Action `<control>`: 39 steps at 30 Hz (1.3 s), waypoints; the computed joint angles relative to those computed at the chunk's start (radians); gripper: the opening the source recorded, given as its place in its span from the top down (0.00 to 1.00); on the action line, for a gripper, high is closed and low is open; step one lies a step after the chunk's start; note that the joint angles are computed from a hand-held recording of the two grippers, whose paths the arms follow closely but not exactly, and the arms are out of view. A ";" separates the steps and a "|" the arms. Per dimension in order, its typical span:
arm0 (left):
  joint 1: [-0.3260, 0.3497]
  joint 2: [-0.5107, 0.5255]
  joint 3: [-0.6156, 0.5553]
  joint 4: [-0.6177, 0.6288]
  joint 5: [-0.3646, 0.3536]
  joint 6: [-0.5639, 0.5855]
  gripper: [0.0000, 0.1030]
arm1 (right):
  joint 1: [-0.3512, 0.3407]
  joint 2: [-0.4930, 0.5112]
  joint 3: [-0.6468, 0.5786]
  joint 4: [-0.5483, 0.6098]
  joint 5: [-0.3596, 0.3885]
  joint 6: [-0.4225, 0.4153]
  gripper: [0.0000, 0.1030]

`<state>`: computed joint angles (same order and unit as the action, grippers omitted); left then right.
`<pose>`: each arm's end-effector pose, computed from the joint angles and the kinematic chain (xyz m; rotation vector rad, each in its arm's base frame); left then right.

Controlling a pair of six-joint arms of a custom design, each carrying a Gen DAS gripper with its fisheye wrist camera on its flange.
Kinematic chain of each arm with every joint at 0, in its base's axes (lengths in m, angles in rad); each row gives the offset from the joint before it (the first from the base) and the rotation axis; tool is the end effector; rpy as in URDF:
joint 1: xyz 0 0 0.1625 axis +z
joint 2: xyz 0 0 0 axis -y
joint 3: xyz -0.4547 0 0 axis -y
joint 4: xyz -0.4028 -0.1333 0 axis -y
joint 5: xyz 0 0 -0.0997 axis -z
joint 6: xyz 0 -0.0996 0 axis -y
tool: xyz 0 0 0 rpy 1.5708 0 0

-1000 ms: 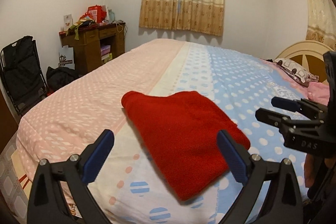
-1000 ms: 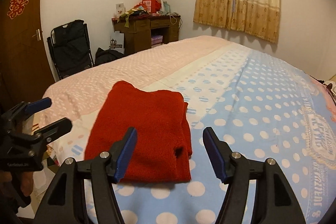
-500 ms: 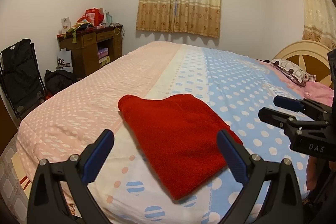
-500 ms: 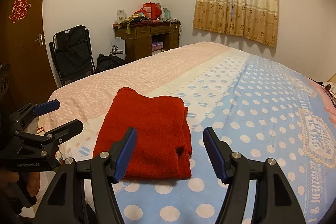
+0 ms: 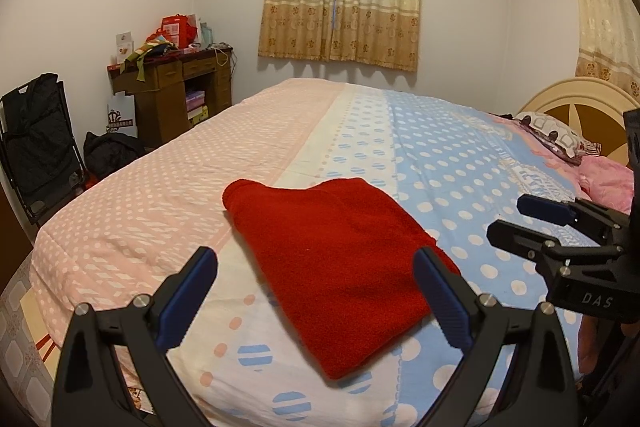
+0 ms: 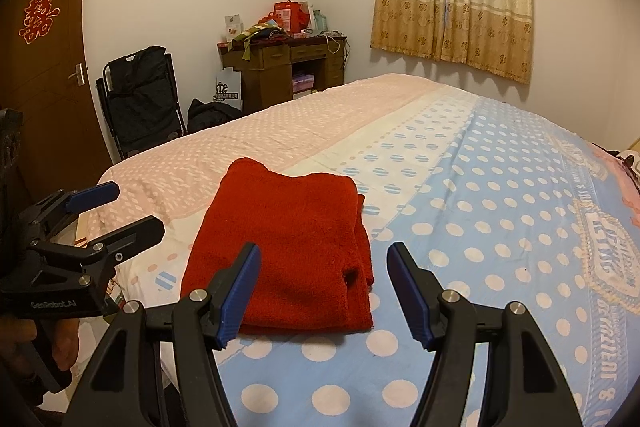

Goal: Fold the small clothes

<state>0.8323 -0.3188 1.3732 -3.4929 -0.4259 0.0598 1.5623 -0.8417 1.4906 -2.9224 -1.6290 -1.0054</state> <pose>-0.3234 -0.6880 0.0042 0.2248 2.0536 -1.2895 0.1210 -0.7652 0.2467 1.2356 -2.3290 0.8076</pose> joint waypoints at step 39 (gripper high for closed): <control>-0.003 0.008 -0.021 -0.039 -0.004 0.049 0.00 | -0.010 -0.017 0.027 -0.032 0.052 0.024 0.35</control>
